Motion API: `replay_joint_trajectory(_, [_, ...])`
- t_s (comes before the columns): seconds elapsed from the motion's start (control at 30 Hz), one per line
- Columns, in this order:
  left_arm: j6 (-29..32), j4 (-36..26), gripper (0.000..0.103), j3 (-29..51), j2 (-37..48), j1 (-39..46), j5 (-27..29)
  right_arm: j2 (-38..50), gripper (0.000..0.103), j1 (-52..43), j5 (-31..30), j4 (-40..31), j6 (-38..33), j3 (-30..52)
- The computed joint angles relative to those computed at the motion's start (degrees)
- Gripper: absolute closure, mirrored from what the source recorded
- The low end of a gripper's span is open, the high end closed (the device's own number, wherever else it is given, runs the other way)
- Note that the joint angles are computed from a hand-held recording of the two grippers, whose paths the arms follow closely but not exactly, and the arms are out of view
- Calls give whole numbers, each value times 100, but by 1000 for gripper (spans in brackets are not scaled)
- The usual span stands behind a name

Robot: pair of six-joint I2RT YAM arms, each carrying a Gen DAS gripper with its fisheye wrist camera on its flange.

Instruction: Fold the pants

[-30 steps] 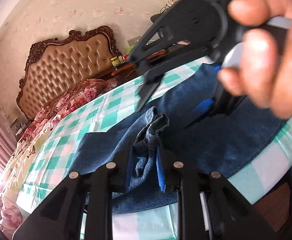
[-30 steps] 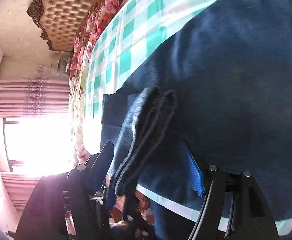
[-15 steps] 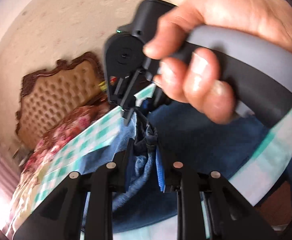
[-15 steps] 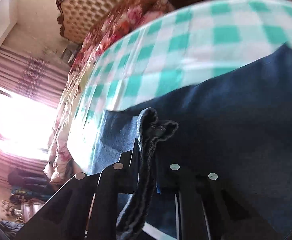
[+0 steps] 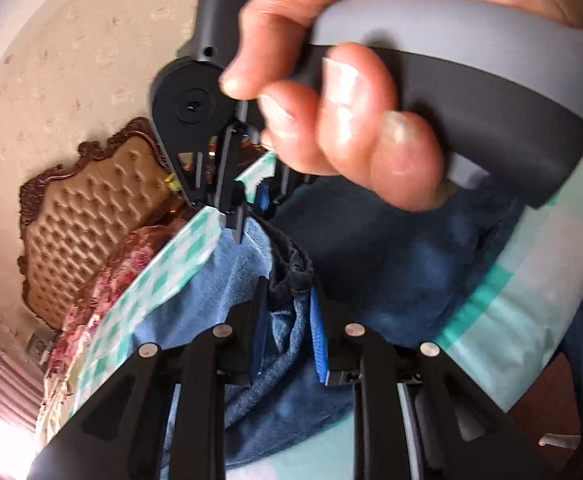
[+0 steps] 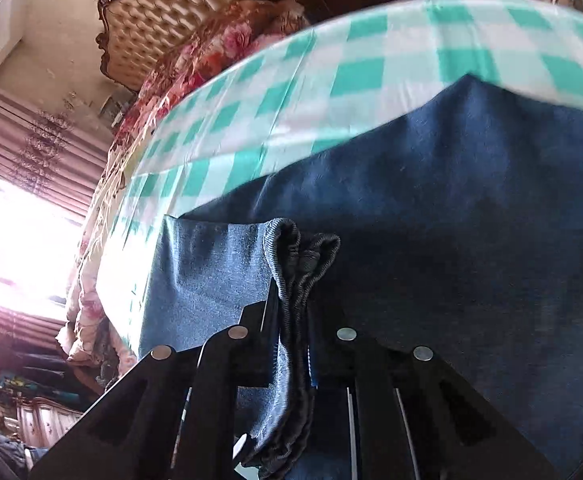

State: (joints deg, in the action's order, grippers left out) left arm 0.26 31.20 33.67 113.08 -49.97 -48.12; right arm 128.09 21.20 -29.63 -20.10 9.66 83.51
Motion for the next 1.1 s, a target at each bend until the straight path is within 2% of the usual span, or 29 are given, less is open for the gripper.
replay_joint_trajectory(0.1, [76, 64, 84, 217, 434, 41, 227, 389, 93, 18, 207, -165, -30, 265])
replay_joint_trajectory(0.13, [54, 52, 84, 256, 527, 78, 299, 356, 93, 24, 199, 2, -40, 140])
replay_joint_trajectory(0.2, [84, 127, 75, 236, 545, 76, 251, 320, 90, 69, 312, -5, -84, 124])
replay_joint_trajectory(0.23, [30, 140, 69, 179, 454, 92, 290, 291, 88, 124, 467, -61, -114, 150])
replay_joint_trajectory(0.27, [-32, 230, 62, 36, 282, 136, 415, 253, 82, 170, 616, -92, -153, 163])
replay_joint_trajectory(0.3, [-206, 320, 62, -208, -51, 204, 626, 164, 74, 247, 881, -65, -193, 105])
replay_joint_trajectory(0.37, [-770, 421, 62, -759, -942, 452, 1032, 52, 69, 271, 1105, 18, -274, -38])
replay_joint_trajectory(0.4, [-1199, 130, 62, -947, -1488, 750, 1531, 47, 68, 260, 1130, 78, -283, -90])
replay_joint_trajectory(0.47, [-2074, -866, 64, -948, -2330, 1717, 2862, 53, 68, 236, 1070, 173, -254, -122])
replay_joint_trajectory(0.53, [-2474, -1607, 65, -715, -2554, 2328, 3310, 35, 68, 276, 1185, 230, -299, -167])
replay_joint_trajectory(0.57, [-2546, -2008, 65, -533, -2560, 2512, 3349, -9, 68, 314, 1287, 257, -351, -229])
replay_joint_trajectory(0.67, [-2610, -2410, 65, -396, -2646, 2765, 3217, -50, 68, 404, 1480, 206, -383, -231])
replay_joint_trajectory(0.83, [-2427, -2666, 65, -323, -2752, 3074, 3119, -91, 68, 444, 1569, 305, -352, -322])
replay_joint_trajectory(1.1, [-2736, -3003, 65, -528, -3223, 2823, 2840, -134, 68, 482, 1692, 327, -384, -385])
